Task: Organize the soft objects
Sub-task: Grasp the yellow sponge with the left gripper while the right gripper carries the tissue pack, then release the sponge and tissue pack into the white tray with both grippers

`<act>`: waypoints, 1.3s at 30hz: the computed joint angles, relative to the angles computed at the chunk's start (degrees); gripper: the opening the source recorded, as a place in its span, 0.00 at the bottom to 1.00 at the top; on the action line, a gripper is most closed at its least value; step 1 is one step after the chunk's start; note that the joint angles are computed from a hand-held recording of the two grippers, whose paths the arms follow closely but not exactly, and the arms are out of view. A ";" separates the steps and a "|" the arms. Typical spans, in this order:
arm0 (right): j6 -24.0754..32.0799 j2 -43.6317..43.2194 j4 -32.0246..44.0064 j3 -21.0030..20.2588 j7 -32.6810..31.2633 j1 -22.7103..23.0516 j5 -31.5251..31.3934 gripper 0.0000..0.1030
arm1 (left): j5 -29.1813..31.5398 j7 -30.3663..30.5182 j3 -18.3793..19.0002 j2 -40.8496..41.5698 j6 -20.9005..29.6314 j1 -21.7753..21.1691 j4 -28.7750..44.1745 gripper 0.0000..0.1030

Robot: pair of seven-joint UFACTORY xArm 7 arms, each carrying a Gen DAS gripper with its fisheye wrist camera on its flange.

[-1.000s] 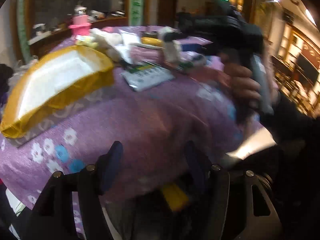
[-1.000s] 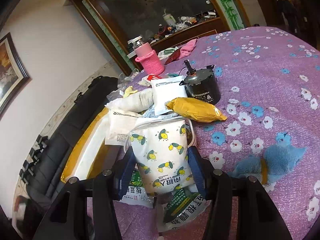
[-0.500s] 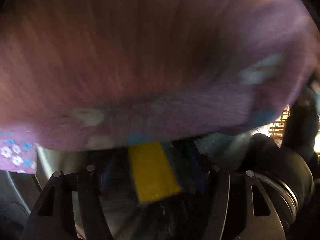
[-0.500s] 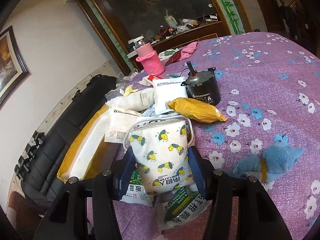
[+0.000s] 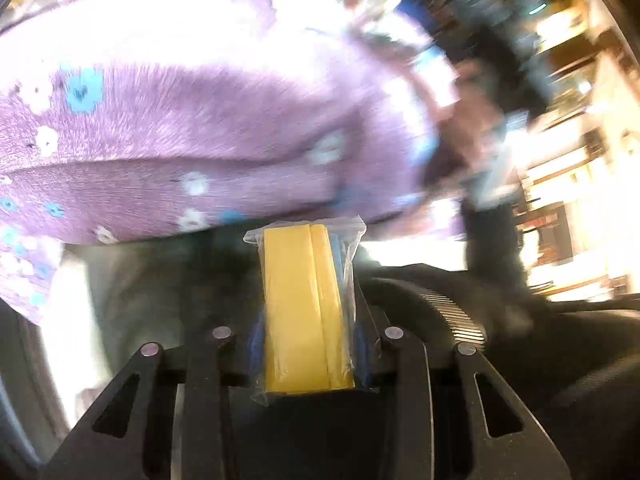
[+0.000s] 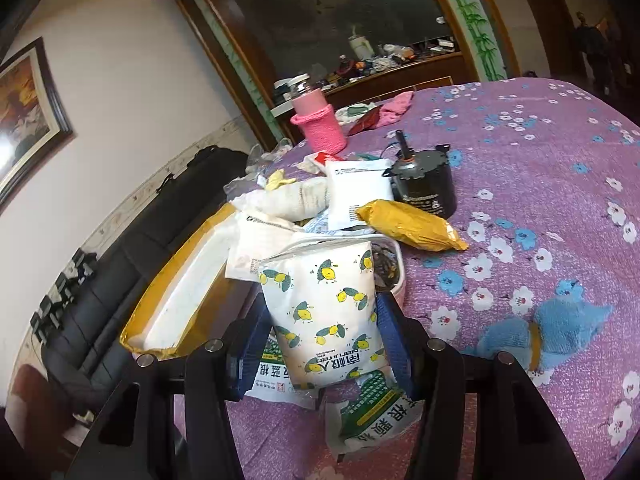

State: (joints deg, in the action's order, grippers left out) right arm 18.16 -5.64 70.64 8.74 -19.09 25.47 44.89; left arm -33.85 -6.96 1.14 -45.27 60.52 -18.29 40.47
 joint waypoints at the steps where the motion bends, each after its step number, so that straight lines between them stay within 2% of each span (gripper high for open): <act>1: 0.30 0.10 0.23 0.01 -0.06 -0.01 -0.32 0.52 | -0.76 0.82 0.63 -0.48 0.20 -0.69 0.68 0.32; 4: 0.05 0.24 0.50 0.89 5.66 -0.93 -6.67 0.52 | 0.89 2.66 0.04 -1.46 -1.42 -0.35 4.68 0.32; 5: 0.47 0.16 0.87 0.68 5.47 -0.66 -5.90 0.52 | 1.60 2.61 -0.92 0.86 -5.03 -0.04 6.75 0.32; 7: 2.40 -0.11 2.17 -0.09 2.62 0.28 -1.20 0.52 | 4.39 2.42 -1.52 1.36 -9.14 2.33 8.88 0.32; 9: 5.14 -0.18 4.39 -0.36 -0.67 1.03 2.92 0.52 | 10.06 -0.01 -4.32 2.55 -15.88 6.84 9.29 0.32; 10: 6.49 0.12 6.14 0.00 -1.72 1.36 3.33 0.52 | 14.92 -3.42 -7.07 3.45 -19.60 11.08 9.07 0.32; 11: 7.63 0.68 7.75 0.42 -1.86 1.41 2.64 0.52 | 20.60 -7.75 -10.26 3.78 -21.88 16.21 8.25 0.32; 15: 11.91 6.67 17.58 3.55 2.84 1.99 -6.54 0.52 | 32.73 -16.80 -15.72 8.86 -25.09 24.77 8.24 0.32; 17: 15.10 11.60 24.09 4.92 7.05 2.79 -12.90 0.52 | 36.29 -18.38 -15.65 12.04 -25.37 26.21 9.49 0.32; 19: 17.99 16.66 30.41 5.49 12.42 4.39 -20.77 0.52 | 35.72 -18.26 -12.16 13.53 -24.05 24.09 9.87 0.32; 21: 21.90 21.43 36.73 5.52 18.13 5.72 -25.28 0.52 | 36.59 -19.39 -10.53 15.29 -23.38 23.19 10.64 0.32; 22: 23.41 23.27 39.04 5.98 19.61 5.99 -25.65 0.52 | 37.11 -19.46 -9.40 15.85 -22.99 22.75 11.23 0.32; 24: 25.73 25.58 42.10 6.12 22.35 7.01 -27.55 0.52 | 37.89 -21.01 -8.77 18.38 -20.50 21.75 15.39 0.33; 27: 25.82 27.43 43.64 5.16 25.45 9.60 -32.95 0.54 | 40.18 -22.29 -7.96 19.27 -17.11 21.17 17.80 0.37; 28: 24.82 27.46 43.16 4.95 26.27 10.14 -34.16 0.56 | 39.90 -22.46 -7.28 19.83 -17.05 20.65 18.05 0.41; 30: 22.29 26.70 41.28 6.26 24.55 9.20 -32.72 0.62 | 39.98 -23.42 -6.42 19.19 -18.31 20.35 17.16 0.44; 32: 18.74 24.81 37.88 7.19 22.73 8.15 -30.97 0.77 | 40.36 -24.21 -5.94 16.78 -21.38 20.31 15.13 0.46; 33: 16.80 23.71 35.85 8.25 20.59 7.07 -28.72 0.77 | 40.46 -24.79 -5.96 15.38 -22.84 20.41 14.03 0.48; 35: 13.36 20.58 30.88 10.26 15.55 4.62 -22.90 0.77 | 40.57 -26.23 -6.45 12.42 -26.11 20.63 11.74 0.63; 37: 10.14 16.92 25.33 11.34 9.93 2.26 -16.17 0.77 | 41.48 -27.16 -8.02 10.37 -29.18 20.87 10.12 0.67; 39: 8.80 12.72 20.34 11.98 1.41 -0.33 -5.71 0.77 | 43.00 -28.48 -10.75 10.30 -29.43 21.33 11.39 0.69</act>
State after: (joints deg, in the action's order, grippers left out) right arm 26.96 7.08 90.98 20.72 -17.68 25.14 39.18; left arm 9.14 -35.45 -9.60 -34.96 31.09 3.03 51.86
